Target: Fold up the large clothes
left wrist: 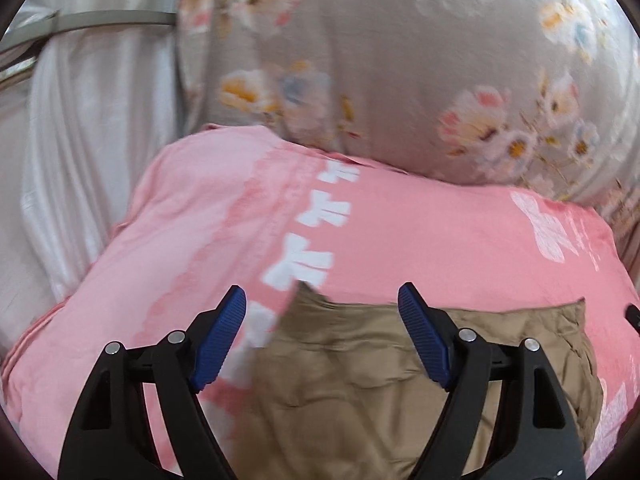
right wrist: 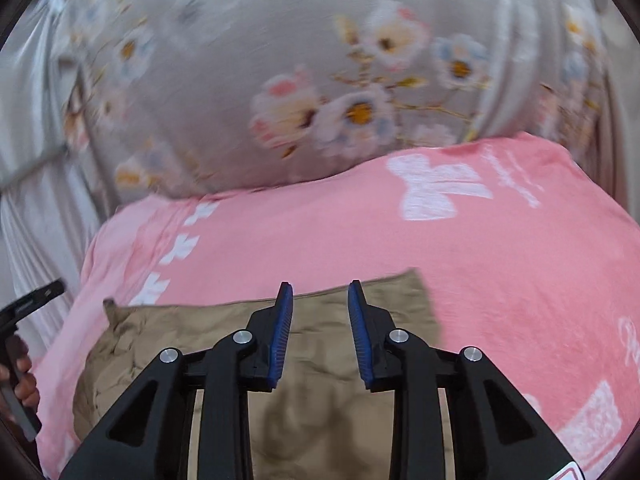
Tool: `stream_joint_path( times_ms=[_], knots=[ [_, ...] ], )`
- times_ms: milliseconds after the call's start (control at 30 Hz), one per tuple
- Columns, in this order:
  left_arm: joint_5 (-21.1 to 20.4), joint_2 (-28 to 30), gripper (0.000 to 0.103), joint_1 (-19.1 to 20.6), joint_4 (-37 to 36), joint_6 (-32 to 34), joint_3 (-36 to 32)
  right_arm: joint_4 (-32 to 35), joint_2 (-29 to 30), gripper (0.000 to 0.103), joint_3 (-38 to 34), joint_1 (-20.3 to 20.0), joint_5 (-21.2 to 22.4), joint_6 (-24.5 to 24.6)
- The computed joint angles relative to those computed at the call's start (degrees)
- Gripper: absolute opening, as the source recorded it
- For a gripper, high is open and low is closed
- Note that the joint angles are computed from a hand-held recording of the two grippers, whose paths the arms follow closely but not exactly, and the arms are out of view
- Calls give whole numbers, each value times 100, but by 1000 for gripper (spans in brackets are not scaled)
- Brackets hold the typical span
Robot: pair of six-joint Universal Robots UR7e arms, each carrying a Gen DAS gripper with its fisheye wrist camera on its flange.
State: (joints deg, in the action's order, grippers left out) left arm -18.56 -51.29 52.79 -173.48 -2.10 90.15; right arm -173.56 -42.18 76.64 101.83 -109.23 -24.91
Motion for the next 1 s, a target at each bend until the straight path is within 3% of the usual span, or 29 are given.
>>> stream_joint_path(
  times_ms=[200, 400, 633, 1000],
  knots=[
    [-414, 950, 75, 276, 1149, -501, -1011, 534, 849, 26, -802, 230, -381, -369],
    [-533, 1490, 75, 568, 1888, -885, -1611, 1233, 1351, 27, -1420, 70, -506, -233],
    [-742, 1572, 79, 751, 1326, -703, -1503, 1355, 1501, 26, -1530, -95, -332, -65],
    [-556, 1809, 81, 783, 770, -275, -1584, 1093, 1662, 26, -1566, -100, -469, -255]
  ],
)
